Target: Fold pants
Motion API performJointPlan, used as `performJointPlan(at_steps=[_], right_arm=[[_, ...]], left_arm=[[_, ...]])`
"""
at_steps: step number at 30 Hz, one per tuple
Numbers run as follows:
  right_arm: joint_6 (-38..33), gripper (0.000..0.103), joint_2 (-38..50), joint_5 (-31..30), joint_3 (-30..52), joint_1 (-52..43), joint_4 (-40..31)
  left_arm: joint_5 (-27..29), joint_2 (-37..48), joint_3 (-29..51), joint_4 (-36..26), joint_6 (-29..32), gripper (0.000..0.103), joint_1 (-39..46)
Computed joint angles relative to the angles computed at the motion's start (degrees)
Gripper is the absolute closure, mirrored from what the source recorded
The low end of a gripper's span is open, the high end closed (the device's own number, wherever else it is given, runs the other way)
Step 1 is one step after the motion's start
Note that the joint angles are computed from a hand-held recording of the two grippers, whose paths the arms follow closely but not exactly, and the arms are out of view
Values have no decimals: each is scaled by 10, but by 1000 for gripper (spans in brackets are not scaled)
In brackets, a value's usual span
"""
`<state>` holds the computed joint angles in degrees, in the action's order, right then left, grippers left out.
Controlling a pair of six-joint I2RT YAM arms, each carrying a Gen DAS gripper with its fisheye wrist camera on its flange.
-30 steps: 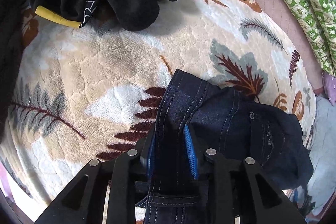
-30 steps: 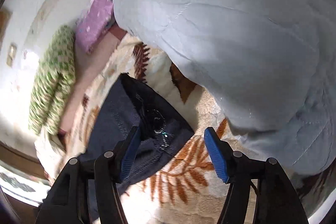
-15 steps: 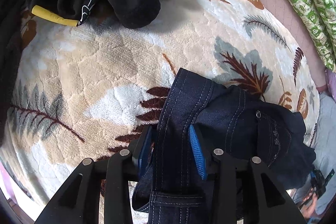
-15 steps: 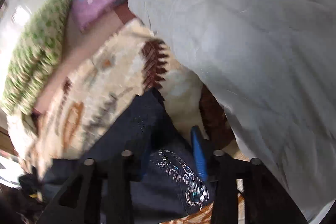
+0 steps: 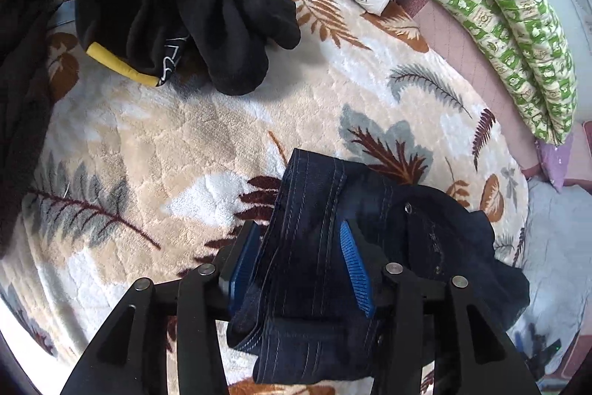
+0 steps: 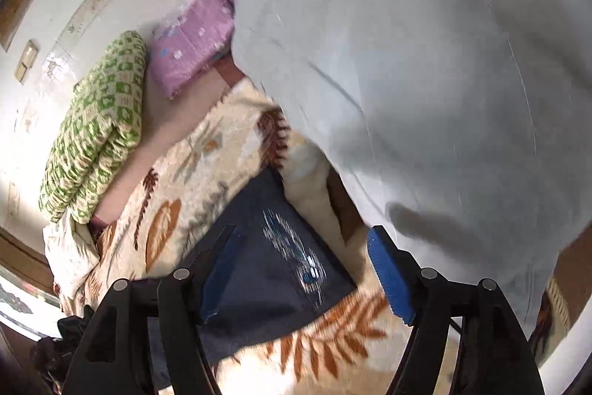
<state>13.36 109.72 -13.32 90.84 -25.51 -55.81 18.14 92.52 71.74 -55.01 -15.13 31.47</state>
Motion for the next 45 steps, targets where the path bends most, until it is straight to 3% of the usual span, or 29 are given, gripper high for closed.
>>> performJointPlan(at_steps=[2, 5, 9, 12, 16, 18, 23, 27, 30, 33, 35, 37, 41, 45], right_arm=[[26, 30, -8, -6, -54, -15, -12], [77, 30, -28, -56, -137, -39, 43], [134, 29, -19, -100, -179, -25, 96], [160, 23, -27, -77, -201, 0, 134], [183, 22, -50, -74, -226, 7, 154], [197, 22, -57, -75, -237, 5, 165], [231, 23, -74, -104, -253, -10, 164], [247, 22, -69, -103, -258, -7, 179], [273, 22, -71, -105, -272, -7, 211], [292, 23, -68, -107, -283, -9, 240], [301, 37, -67, -89, -282, -4, 244], [281, 90, -56, -80, -267, 0, 226], [262, 92, -79, -82, -264, 3, 202], [243, 93, -141, -104, -250, 13, 161]], left_arm=[[15, -46, -31, -7, 6, 46, 17], [55, -122, -87, -38, 31, 39, 52], [86, -194, -145, -79, 75, 32, 79], [94, -210, -185, -64, 62, 32, 58], [100, -212, -231, -16, 21, 23, 21], [94, -200, -243, 2, 3, 23, 10], [168, -239, -287, -26, -4, 23, 50], [110, -231, -285, 27, -36, 25, 19], [129, -188, -283, 69, -71, 33, 15], [102, -171, -282, 98, -105, 43, -10], [88, -173, -280, 92, -107, 75, -12], [106, -171, -282, 93, -116, 83, -3], [111, -169, -255, 55, -91, 91, 23], [106, -226, -215, -22, -56, 92, 41]])
